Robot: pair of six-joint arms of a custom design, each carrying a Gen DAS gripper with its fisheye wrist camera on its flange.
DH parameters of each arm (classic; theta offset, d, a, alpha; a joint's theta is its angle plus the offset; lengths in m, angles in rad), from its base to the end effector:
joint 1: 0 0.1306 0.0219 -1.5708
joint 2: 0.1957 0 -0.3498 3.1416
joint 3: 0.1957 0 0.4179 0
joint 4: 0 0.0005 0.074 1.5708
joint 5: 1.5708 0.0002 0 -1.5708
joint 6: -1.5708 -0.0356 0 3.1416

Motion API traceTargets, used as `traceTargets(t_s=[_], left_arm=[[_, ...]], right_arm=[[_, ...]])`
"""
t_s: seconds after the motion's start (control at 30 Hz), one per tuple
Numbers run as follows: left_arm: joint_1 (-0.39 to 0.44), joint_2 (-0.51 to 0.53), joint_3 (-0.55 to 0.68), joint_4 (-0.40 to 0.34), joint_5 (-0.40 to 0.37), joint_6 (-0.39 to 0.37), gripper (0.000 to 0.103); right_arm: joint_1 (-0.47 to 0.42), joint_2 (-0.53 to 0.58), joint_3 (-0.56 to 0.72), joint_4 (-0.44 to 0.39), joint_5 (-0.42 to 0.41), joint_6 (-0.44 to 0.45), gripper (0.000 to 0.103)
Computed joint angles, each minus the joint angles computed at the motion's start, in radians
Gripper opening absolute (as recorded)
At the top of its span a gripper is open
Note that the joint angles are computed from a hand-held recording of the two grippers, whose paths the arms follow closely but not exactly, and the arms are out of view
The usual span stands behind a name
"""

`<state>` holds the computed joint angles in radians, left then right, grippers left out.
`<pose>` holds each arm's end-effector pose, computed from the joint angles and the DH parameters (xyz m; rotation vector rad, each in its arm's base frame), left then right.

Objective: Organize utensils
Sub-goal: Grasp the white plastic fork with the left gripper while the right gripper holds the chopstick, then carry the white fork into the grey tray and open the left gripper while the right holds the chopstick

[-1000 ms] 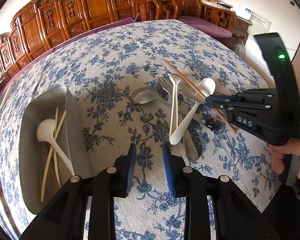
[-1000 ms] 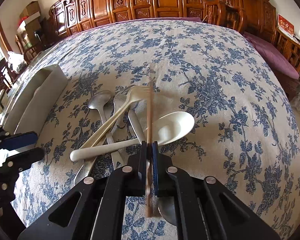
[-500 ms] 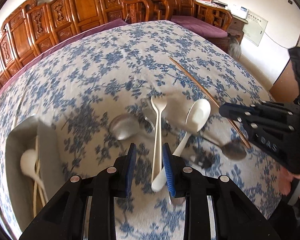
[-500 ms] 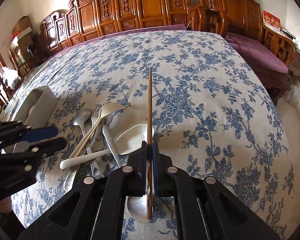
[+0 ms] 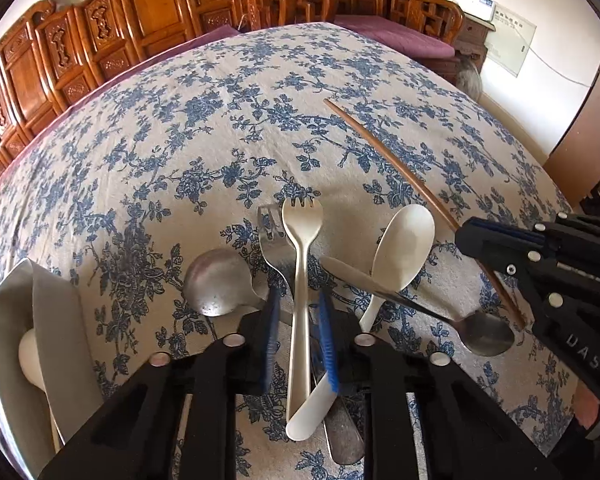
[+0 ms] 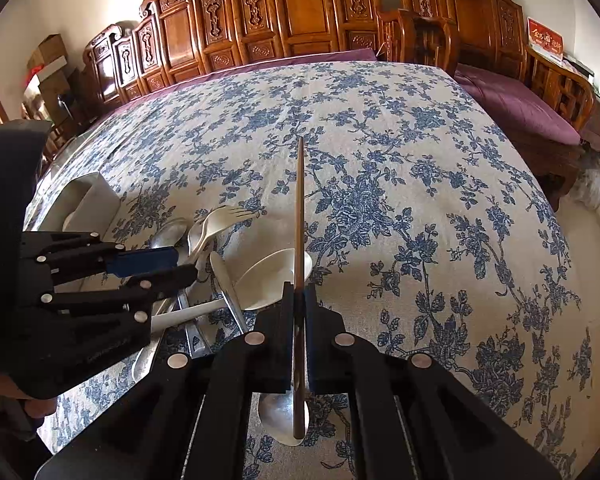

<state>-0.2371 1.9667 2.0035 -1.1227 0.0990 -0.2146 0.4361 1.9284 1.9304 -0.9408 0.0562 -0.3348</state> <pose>0.6653 -0.1649 0.3394 0.6262 2.5799 -0.1389 0.6248 0.2884 0.3405 -0.1046 2.5226 0.2446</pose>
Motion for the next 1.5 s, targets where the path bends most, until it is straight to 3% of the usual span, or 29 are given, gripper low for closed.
traceTargets(t_s=[0.27,0.3,0.33,0.5,1.07,1.5], left_arm=[[-0.005,0.002,-0.001,0.002,-0.016,-0.015,0.015],[-0.006,0.002,-0.002,0.005,-0.018,-0.016,0.014],[-0.009,0.001,-0.006,0.008,-0.025,-0.022,0.007],[-0.019,-0.026,-0.052,0.055,-0.068,-0.057,0.007],[0.040,-0.126,-0.094,0.142,-0.043,0.003,0.007],[0.097,-0.170,-0.112,0.136,0.000,0.012,0.007]], right_arm=[[0.002,0.001,0.001,0.000,-0.001,0.000,0.006],[0.002,0.002,0.002,0.000,-0.001,0.002,0.006],[0.003,0.002,0.001,0.001,-0.001,0.004,0.006],[0.004,0.002,0.001,0.001,-0.003,-0.002,0.006],[0.046,0.028,0.043,-0.014,0.007,0.022,0.006],[0.081,0.010,0.049,0.008,-0.029,0.008,0.006]])
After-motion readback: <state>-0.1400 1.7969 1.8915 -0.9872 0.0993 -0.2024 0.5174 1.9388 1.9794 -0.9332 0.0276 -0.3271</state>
